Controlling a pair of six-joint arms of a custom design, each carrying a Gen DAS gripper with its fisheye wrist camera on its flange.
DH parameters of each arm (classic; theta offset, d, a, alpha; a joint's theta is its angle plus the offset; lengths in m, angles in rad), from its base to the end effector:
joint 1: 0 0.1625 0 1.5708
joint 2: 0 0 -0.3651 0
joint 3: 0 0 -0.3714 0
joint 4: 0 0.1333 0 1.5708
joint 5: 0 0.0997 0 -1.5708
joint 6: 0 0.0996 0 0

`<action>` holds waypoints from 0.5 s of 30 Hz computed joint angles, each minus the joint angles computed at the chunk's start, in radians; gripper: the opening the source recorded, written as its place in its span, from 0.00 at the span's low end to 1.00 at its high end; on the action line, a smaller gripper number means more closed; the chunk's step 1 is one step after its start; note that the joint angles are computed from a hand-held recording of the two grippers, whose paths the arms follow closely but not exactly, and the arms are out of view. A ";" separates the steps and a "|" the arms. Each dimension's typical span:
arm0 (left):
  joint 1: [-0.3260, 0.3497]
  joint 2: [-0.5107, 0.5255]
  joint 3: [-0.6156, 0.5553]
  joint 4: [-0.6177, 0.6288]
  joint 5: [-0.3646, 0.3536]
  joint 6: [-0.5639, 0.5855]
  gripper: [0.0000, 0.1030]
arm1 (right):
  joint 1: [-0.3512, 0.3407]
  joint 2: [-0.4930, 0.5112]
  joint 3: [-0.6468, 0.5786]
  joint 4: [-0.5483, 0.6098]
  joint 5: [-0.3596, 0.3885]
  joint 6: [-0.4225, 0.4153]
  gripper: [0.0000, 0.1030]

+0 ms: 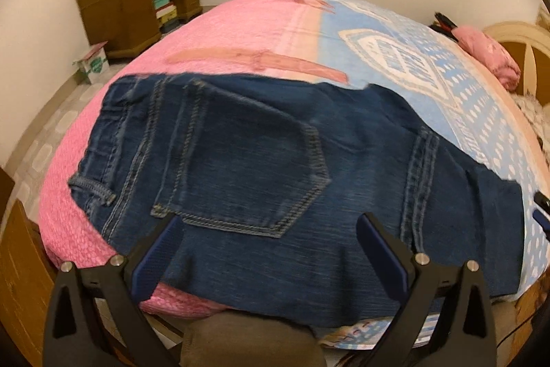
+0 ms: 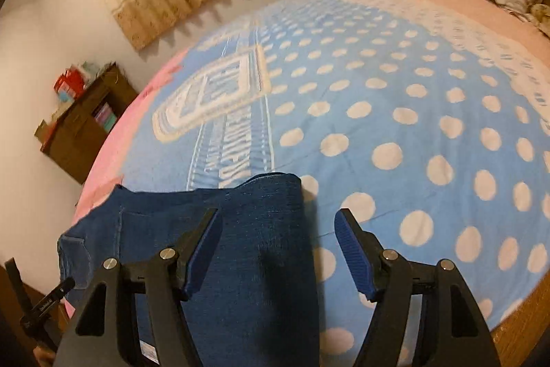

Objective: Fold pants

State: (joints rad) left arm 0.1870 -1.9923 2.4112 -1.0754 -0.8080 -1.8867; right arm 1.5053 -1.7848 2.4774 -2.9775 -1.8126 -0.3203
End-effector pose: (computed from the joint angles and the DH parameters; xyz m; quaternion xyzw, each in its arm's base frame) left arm -0.1528 -0.2346 0.2217 -0.0481 0.8475 -0.3597 0.3873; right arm 0.0865 -0.3534 0.2743 0.0764 -0.9279 0.3189 0.1774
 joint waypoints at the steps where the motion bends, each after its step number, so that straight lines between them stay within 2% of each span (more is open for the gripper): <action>1: -0.003 0.013 -0.005 -0.005 0.001 0.008 1.00 | -0.014 0.010 -0.015 0.040 0.009 0.009 0.67; 2: -0.007 0.027 -0.010 -0.018 0.003 0.021 1.00 | -0.020 0.037 -0.035 0.078 -0.009 0.034 0.67; 5: -0.010 0.066 -0.018 -0.048 0.011 0.049 1.00 | -0.055 0.071 -0.052 0.158 0.021 0.037 0.65; 6: -0.006 0.078 -0.019 -0.066 0.013 0.065 1.00 | -0.049 0.092 -0.054 0.158 -0.002 0.020 0.59; 8: 0.004 0.106 -0.022 -0.104 0.015 0.096 1.00 | -0.009 0.121 -0.037 0.079 -0.087 -0.034 0.40; 9: 0.010 0.121 -0.025 -0.123 0.018 0.108 1.00 | -0.003 0.122 -0.028 0.045 -0.103 -0.056 0.23; 10: 0.013 0.131 -0.025 -0.141 0.019 0.119 1.00 | -0.006 0.102 -0.020 0.032 -0.093 -0.061 0.16; 11: 0.017 0.138 -0.023 -0.168 0.021 0.136 1.00 | -0.008 0.090 -0.012 0.001 -0.096 -0.069 0.15; 14: 0.029 0.168 -0.013 -0.270 0.028 0.201 1.00 | -0.006 0.103 -0.005 -0.116 -0.181 -0.104 0.01; 15: 0.032 0.184 -0.014 -0.290 0.029 0.216 1.00 | -0.012 0.107 -0.009 -0.126 -0.214 -0.093 0.00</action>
State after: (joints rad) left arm 0.2189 -1.8083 2.3976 -1.3658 -0.7786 -1.6703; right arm 1.4933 -1.6781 2.4686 -3.1031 -2.0270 -0.4130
